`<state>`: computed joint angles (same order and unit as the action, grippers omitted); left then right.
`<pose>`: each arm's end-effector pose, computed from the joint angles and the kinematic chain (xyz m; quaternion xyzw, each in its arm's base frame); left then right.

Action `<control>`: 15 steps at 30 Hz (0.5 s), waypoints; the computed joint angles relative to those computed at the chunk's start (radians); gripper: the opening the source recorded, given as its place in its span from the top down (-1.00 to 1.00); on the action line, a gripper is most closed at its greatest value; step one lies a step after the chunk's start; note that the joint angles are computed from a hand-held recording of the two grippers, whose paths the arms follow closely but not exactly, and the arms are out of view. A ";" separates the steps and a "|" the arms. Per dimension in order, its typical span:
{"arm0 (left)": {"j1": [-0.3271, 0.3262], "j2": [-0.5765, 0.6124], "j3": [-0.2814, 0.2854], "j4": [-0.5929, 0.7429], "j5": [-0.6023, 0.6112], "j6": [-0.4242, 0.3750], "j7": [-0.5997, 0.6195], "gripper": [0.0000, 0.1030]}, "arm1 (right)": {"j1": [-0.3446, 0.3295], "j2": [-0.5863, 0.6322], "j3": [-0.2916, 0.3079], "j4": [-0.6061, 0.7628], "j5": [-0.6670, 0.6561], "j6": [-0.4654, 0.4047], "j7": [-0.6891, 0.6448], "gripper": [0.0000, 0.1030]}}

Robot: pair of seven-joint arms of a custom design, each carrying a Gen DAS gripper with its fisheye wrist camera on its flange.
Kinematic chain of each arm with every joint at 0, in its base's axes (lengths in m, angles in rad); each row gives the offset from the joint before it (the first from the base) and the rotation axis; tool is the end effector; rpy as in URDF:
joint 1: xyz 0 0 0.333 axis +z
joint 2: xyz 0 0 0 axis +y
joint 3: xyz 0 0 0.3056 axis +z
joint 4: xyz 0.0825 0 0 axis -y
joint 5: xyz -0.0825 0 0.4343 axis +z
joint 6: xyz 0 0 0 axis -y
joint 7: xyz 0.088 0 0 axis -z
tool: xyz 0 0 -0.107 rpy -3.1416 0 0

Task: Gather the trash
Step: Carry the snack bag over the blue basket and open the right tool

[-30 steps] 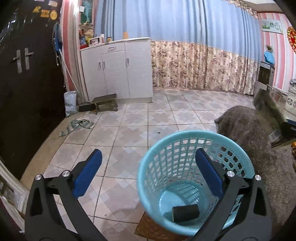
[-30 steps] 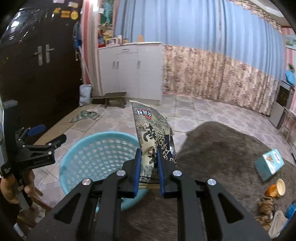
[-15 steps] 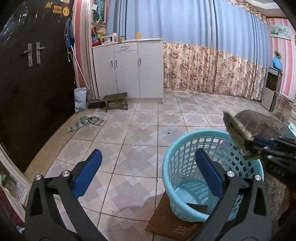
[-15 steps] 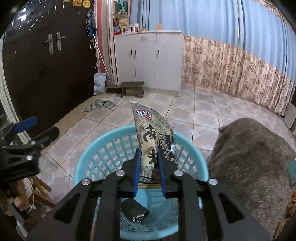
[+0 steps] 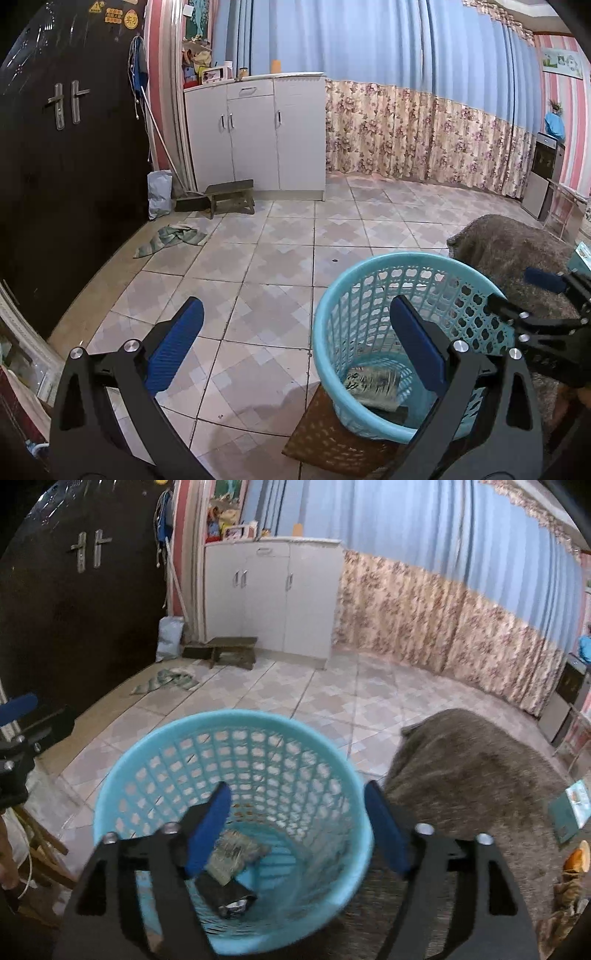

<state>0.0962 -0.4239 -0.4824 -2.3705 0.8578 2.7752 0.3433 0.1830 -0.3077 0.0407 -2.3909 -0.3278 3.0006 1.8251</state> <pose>0.4702 -0.2435 0.5088 -0.6477 0.5884 -0.3184 0.3645 0.5228 0.1439 0.5093 -0.7136 0.5397 -0.3101 0.3215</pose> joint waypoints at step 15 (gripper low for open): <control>-0.056 -0.019 -0.053 0.037 0.011 -0.022 -0.027 -0.89 | -0.114 -0.340 -0.072 -0.206 -0.002 -0.020 0.015 -0.86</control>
<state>0.0406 -0.4426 -0.5357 -2.3333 0.8687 2.7535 0.3163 0.0694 -0.6474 -0.0313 -2.5972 -0.3297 2.9801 1.8405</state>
